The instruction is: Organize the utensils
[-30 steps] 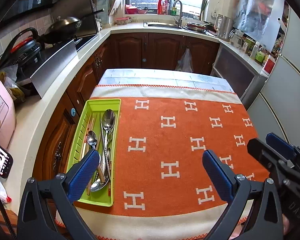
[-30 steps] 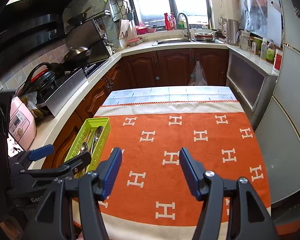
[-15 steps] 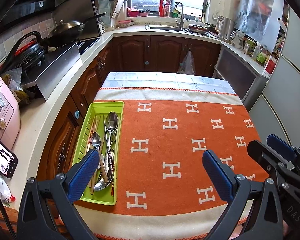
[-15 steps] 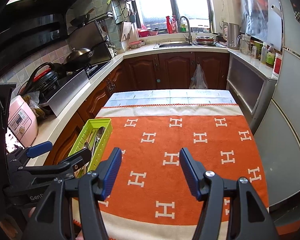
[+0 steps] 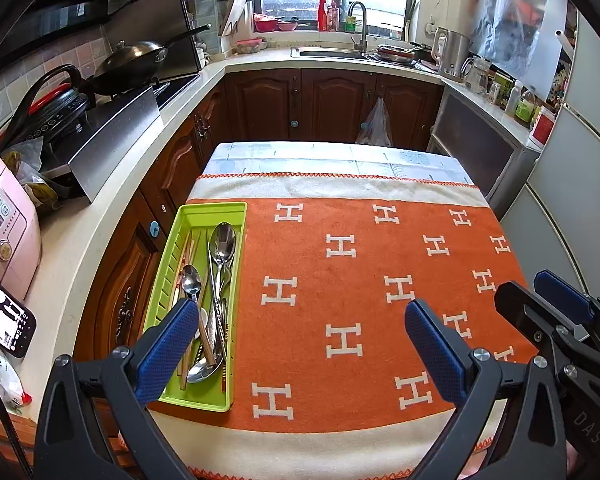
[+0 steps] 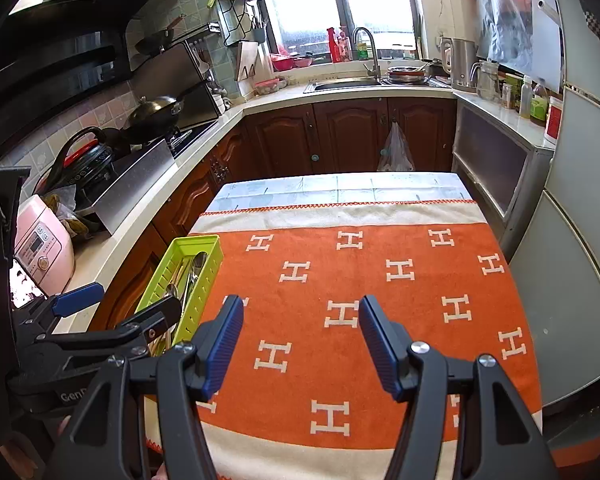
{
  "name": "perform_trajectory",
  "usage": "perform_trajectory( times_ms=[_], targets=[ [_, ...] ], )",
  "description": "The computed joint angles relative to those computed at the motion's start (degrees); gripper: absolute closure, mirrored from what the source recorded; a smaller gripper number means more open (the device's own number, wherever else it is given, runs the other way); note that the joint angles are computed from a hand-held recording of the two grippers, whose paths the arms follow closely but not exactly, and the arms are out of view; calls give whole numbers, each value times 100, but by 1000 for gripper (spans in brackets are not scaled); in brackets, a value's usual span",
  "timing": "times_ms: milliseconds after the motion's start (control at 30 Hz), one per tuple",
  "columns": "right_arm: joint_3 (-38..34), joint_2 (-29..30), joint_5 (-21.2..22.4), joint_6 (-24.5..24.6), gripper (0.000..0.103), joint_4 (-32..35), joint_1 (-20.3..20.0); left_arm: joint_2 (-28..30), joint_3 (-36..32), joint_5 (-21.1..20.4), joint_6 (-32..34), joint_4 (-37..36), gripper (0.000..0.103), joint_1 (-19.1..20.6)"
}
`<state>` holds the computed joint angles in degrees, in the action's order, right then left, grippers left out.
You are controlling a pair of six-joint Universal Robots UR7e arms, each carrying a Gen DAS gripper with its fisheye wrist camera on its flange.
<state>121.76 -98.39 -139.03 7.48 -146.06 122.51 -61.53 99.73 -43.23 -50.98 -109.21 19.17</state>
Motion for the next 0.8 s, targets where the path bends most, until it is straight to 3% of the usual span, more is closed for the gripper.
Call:
perform_trajectory(
  times_ms=[800],
  targets=[
    [120, 36, 88, 112, 43, -98, -106, 86, -23, -47, -20, 68, 1, 58]
  ],
)
